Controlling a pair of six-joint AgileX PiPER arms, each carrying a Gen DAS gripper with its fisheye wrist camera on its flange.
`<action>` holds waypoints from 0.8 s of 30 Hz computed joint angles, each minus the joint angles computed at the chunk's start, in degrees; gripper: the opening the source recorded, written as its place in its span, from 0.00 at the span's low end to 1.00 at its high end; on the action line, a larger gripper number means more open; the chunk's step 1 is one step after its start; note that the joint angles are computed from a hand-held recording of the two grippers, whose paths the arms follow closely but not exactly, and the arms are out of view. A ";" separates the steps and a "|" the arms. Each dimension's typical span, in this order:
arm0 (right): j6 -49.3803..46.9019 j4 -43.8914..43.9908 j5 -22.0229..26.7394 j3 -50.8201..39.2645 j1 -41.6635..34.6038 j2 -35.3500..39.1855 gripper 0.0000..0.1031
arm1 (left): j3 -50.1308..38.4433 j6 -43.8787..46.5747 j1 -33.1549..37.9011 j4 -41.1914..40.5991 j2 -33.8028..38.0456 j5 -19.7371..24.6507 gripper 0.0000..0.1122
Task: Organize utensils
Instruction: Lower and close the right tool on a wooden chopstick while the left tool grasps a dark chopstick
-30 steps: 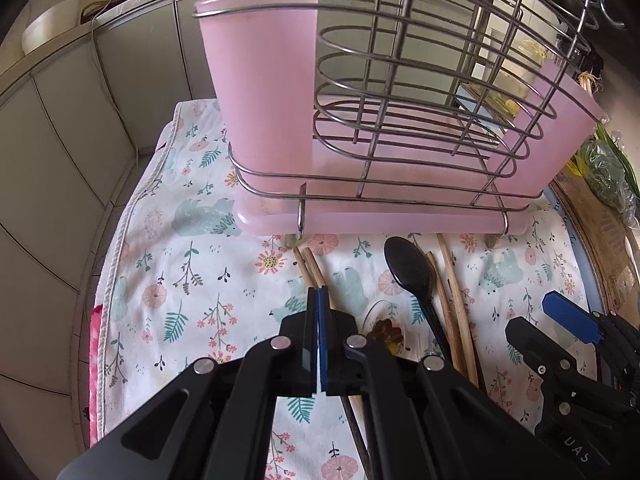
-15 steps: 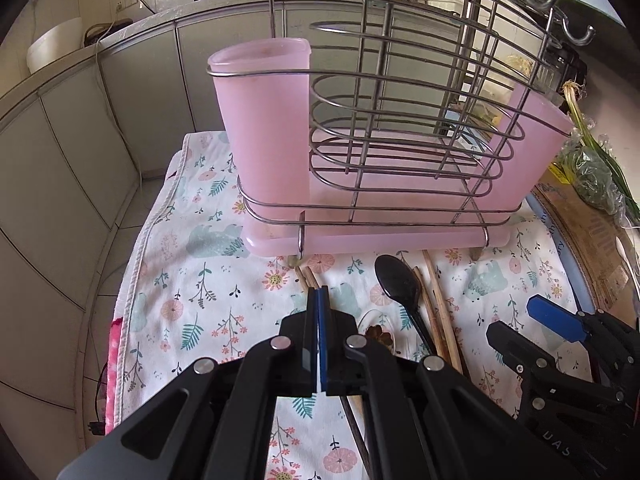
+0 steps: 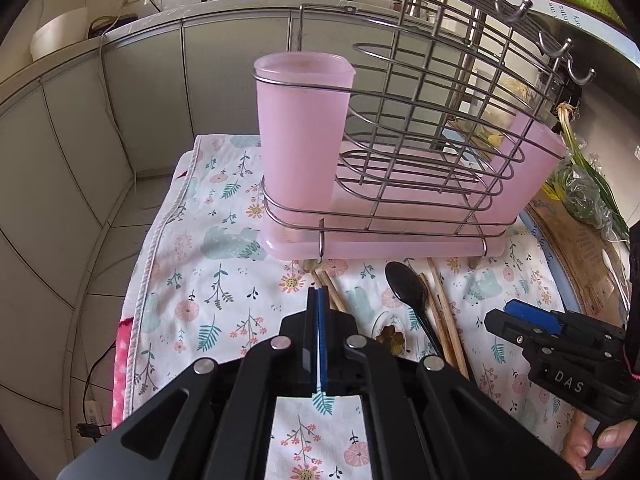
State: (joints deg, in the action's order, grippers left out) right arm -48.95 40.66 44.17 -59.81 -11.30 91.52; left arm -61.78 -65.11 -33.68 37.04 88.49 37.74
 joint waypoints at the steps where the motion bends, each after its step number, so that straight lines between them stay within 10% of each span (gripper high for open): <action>1: 0.45 -0.09 1.06 -1.00 0.05 0.94 0.34 | 0.45 0.17 0.41 -0.34 -0.35 -0.45 0.00; 11: 10.25 -5.62 0.37 -8.61 6.67 9.66 0.34 | 3.52 10.39 6.60 -12.78 -2.13 -6.85 0.02; 14: 11.31 -5.76 -0.68 -8.57 7.25 10.79 0.08 | 4.20 16.52 9.36 -20.28 -2.04 -9.09 0.11; 24: 5.76 0.62 1.93 -5.72 -0.26 7.74 0.06 | -0.47 38.00 14.73 -45.82 5.39 -9.38 0.13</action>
